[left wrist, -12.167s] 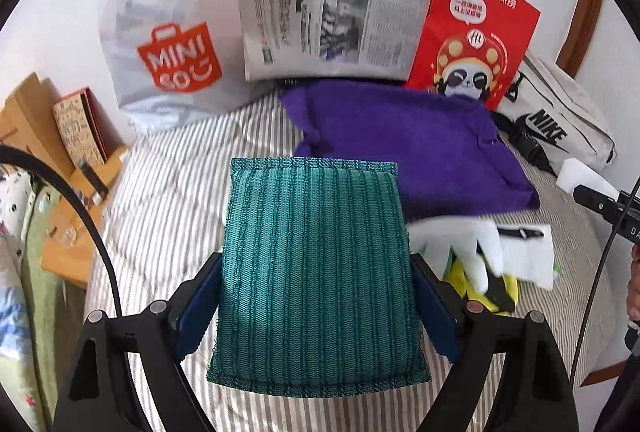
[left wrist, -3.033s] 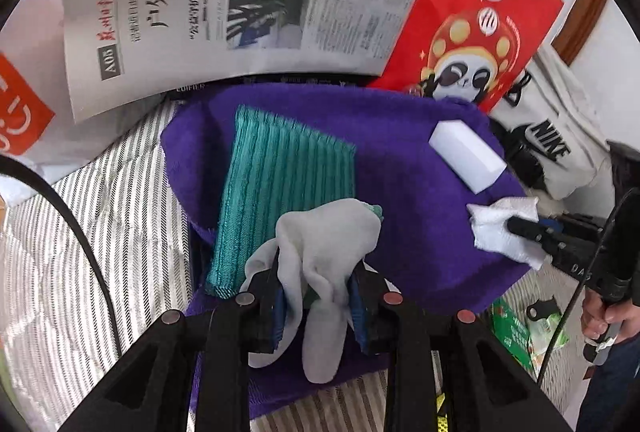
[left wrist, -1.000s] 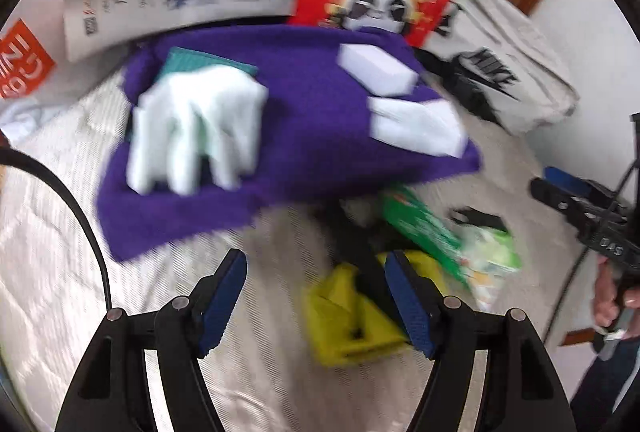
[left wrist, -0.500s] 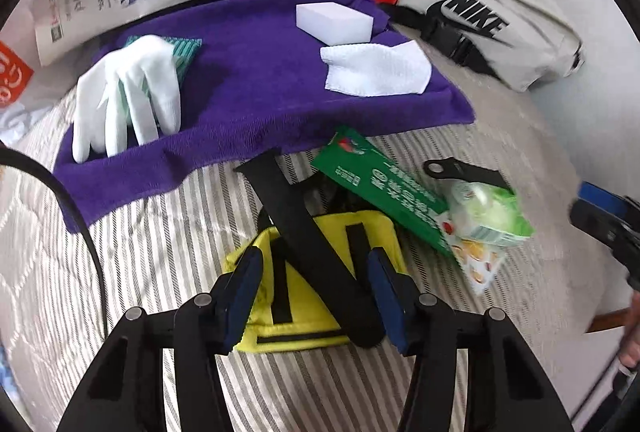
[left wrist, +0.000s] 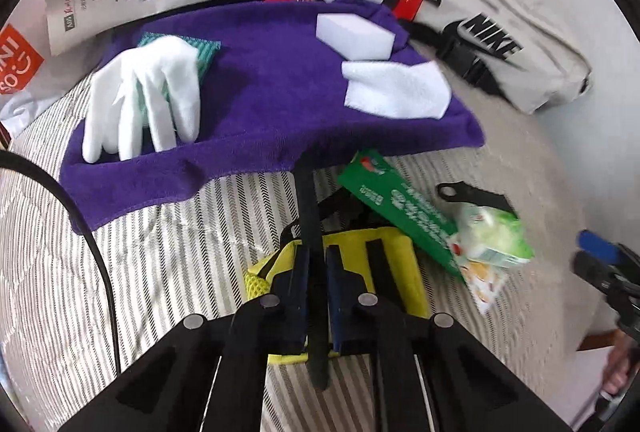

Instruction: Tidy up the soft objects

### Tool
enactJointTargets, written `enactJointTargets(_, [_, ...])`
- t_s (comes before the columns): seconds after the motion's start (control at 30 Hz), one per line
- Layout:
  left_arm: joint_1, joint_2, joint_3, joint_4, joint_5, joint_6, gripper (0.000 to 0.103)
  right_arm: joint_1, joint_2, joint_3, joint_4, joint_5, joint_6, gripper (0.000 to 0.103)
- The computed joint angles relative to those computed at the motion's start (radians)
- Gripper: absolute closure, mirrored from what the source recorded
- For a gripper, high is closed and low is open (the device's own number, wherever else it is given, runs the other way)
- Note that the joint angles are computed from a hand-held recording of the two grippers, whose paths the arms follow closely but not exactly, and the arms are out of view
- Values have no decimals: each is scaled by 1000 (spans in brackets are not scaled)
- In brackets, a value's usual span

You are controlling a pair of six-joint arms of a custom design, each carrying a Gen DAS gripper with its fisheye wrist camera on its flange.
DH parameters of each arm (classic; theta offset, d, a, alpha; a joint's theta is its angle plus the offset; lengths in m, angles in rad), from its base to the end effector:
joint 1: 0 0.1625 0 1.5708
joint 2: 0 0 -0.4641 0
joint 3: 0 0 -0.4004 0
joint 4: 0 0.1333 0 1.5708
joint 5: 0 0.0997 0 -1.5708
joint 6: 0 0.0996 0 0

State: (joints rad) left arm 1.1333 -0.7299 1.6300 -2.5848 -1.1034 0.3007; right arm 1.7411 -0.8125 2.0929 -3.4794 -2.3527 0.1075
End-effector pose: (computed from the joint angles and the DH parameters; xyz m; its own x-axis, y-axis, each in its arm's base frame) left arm -0.1368 -0.7131 0.0813 -0.6684 0.5835 -0.4612 0.6480 0.7613 0.0240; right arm 0.1564 -0.5373 0.1172 -0.7798 0.3718 0.5038 -0.0538 0.7619 -0.6455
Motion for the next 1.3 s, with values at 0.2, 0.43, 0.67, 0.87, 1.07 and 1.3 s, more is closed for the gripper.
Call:
enactJointTargets(0.2, [3, -29, 26, 5, 7, 19, 95, -5, 7, -11, 17, 12, 3, 41])
enactJointTargets(0.43, [12, 18, -19, 27, 2, 21, 94, -5, 12, -14, 37, 13, 13, 41])
enactJointTargets(0.67, [19, 52, -60, 22, 3, 33, 99, -8, 11, -11, 49, 11, 26, 41])
enactJointTargets(0.87, [28, 1, -26, 8, -26, 41, 99, -8, 20, -17, 54, 3, 11, 41])
enactJointTargets(1.07, [47, -58, 3, -6, -33, 37, 99, -9, 36, -41, 52, 9, -24, 41])
enactJointTargets(1.3, [88, -85, 2, 2, -32, 15, 99, -11, 66, -99, 102, 7, -62, 41])
